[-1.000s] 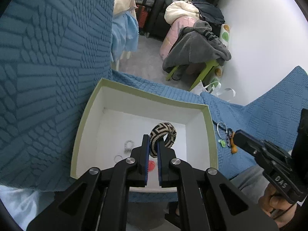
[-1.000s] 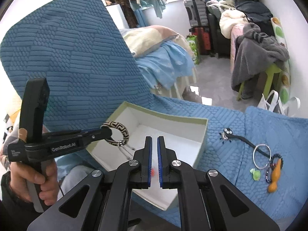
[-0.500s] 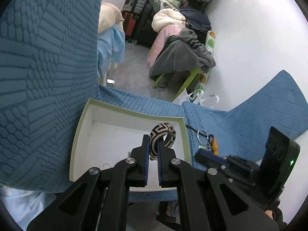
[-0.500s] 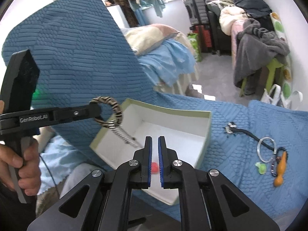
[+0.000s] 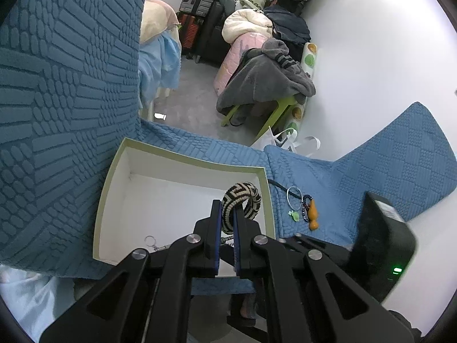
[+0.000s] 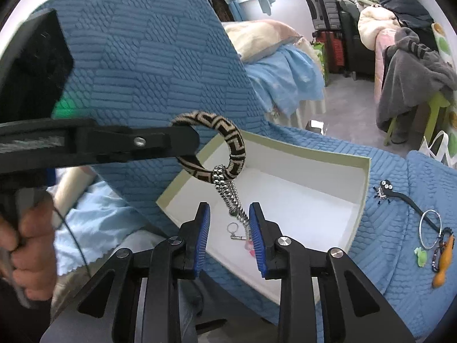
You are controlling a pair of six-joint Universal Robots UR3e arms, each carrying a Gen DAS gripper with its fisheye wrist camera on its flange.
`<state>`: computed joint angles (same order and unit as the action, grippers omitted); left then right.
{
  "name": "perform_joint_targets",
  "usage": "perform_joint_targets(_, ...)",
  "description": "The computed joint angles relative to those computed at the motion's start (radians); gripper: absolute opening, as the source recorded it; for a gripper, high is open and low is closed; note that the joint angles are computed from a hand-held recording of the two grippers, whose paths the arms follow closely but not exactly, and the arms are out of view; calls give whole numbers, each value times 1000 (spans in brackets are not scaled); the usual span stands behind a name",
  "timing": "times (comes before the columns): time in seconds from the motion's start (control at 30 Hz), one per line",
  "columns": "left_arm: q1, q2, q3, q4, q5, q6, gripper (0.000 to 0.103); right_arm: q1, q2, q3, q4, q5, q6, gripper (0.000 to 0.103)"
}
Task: Organize jewelry
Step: 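Open the right tool to release the chain into the box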
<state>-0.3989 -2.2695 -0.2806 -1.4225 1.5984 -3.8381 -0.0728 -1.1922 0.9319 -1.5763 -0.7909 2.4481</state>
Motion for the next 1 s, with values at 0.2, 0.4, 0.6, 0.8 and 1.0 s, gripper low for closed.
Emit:
perform_joint_targets(0.2, 7, 67, -147, 66, 5, -2, 7, -11, -36, 16, -6, 6, -13, 4)
perform_joint_targets(0.4, 15, 121, -278, 133, -11, -10, 7, -28, -28, -91, 91, 54, -25, 3)
perform_joint_targets(0.6, 24, 149, -359, 188, -46, -22, 7, -10, 22, -151, 98, 43, 22, 3)
perform_joint_targets(0.8, 44, 204, -471, 250, -77, -43, 7, -30, 49, -158, 59, 20, 63, 4)
perform_joint_targets(1.0, 58, 233, -485, 261, -101, -38, 7, -33, 64, -99, 81, 12, 11, 7)
